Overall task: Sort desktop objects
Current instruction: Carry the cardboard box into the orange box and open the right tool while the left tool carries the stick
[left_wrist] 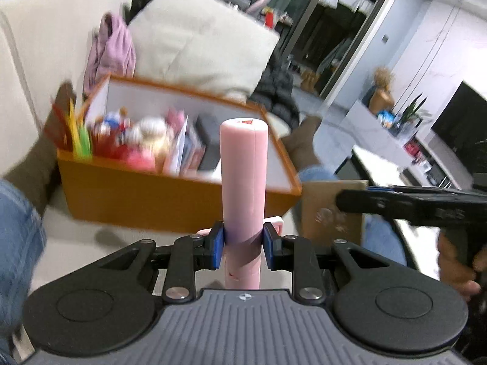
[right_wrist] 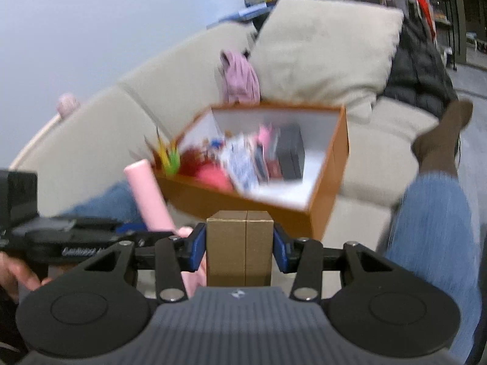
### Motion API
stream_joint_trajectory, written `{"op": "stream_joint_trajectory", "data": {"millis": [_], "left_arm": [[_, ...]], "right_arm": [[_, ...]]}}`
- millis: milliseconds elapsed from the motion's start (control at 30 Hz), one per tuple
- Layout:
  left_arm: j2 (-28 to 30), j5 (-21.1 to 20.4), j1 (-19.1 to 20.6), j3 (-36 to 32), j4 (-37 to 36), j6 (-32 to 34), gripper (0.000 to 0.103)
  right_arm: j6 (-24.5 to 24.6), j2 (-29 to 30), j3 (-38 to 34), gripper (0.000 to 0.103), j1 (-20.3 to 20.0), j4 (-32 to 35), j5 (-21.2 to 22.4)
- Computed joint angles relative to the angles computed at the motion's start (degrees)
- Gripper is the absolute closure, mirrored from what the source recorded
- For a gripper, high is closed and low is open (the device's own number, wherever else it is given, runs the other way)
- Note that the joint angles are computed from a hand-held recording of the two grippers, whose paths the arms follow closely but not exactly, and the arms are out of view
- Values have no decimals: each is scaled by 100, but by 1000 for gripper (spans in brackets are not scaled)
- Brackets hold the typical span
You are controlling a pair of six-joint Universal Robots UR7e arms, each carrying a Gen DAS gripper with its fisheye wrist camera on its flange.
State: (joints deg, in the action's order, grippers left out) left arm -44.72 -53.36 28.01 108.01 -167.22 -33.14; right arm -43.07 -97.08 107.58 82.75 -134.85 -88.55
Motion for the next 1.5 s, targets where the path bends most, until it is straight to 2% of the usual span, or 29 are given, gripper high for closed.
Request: {"op": "stream_joint_trajectory", "data": {"millis": [167,400,600,833,900,1033,1167,1333,1400,1500], "left_arm": [[-23,91,93,-400,-187,458,73],[381,292,325,-1236,-429,1249,73],[731,168,650,-1707,-287,1425,73],[878,-167,949,-1852,-61,1377,73],[894,-241,987,-1865,-23,1375,73],[910,-320,1024,-1870,40,1361,73],[922,-338,1047,-1892,115,1340,73],[949,-330,1031,-1944,224,1313,73],[966,-337,1022,-1977,267,1320,73],[988,-327,1002,-2010,306,1323,73]], "right_arm": [[193,774,-620,56,459,-439,-623],[302,2031,-1532,56,764,-939,-1506],[724,3057,-2471,56,824,-827,-2255],[858,3688,-2981,56,895,-542,-2886],[880,3805,-3094,56,892,-428,-2944],[670,3925,-3125,55,937,-609,-3043],[682,3990,-3228,49,930,-601,-3034],[552,3812,-3030,50,857,-855,-2701],[348,3758,-2929,59,859,-1024,-2663],[252,3674,-2911,67,891,-875,-2757]]}}
